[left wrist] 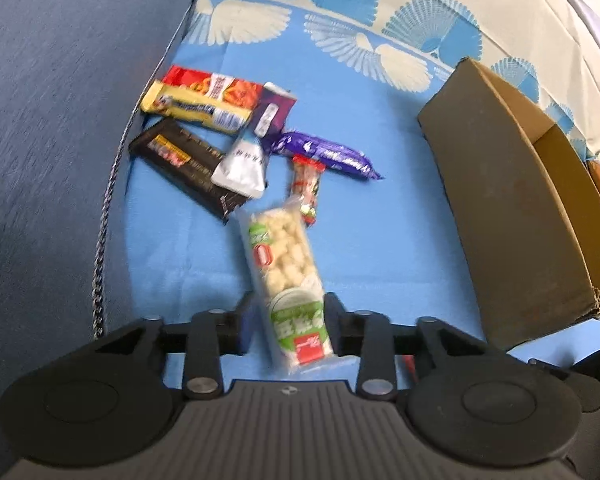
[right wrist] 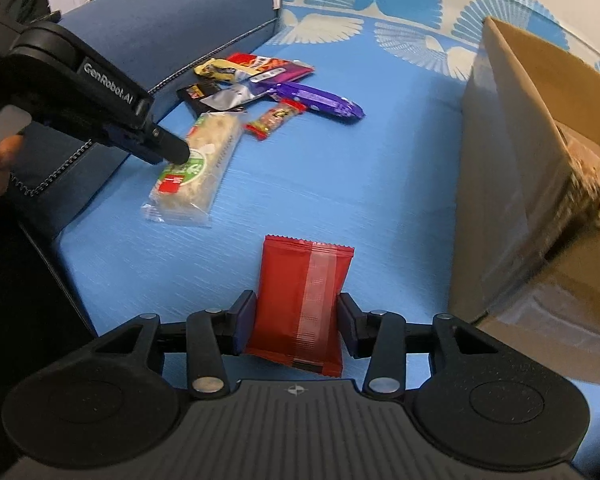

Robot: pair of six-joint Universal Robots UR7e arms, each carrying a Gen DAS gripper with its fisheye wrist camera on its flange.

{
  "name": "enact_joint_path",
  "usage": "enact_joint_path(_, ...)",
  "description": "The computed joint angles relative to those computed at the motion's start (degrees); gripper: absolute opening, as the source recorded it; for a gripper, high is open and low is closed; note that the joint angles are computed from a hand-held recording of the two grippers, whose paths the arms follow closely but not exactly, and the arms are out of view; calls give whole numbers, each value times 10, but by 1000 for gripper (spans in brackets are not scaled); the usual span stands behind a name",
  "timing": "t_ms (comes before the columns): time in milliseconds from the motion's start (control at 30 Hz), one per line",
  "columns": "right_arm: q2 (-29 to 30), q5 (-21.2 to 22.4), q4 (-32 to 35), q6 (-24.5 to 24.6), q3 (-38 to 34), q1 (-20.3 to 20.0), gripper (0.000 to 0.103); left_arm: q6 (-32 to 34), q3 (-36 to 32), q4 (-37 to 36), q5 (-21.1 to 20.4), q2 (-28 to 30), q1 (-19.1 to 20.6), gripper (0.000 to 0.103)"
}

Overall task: Organize snacks
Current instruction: 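Hold the stick snack bag in the left gripper while the right holds the red wrapper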

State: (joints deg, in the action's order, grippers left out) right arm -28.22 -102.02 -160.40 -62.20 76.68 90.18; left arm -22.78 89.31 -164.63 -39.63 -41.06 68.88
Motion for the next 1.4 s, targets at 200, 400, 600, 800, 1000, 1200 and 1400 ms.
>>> enact_joint_path(200, -1, 1, 7, 2, -4, -5, 48, -1, -34, 41, 6, 18, 5, 50)
enact_joint_path(400, -1, 1, 0, -18, 1, -6, 49, -13, -73, 112, 30, 40, 6, 60)
enact_joint_path(600, -3, 5, -6, -20, 4, -8, 49, -36, -97, 189, 43, 49, 8, 42)
enact_joint_path(800, -6, 10, -29, -39, 17, -8, 45, 2, -66, 121, 17, 36, 5, 40)
enact_joint_path(1000, -8, 18, -54, -36, 23, -8, 45, 8, -58, 173, -78, 13, 11, 40)
enact_joint_path(1200, -2, -2, -45, -31, 16, -6, 45, 9, -76, 221, -77, 25, 8, 40)
enact_joint_path(1400, -2, -1, -41, -27, 15, -7, 46, 16, -83, 227, -79, 29, 9, 41)
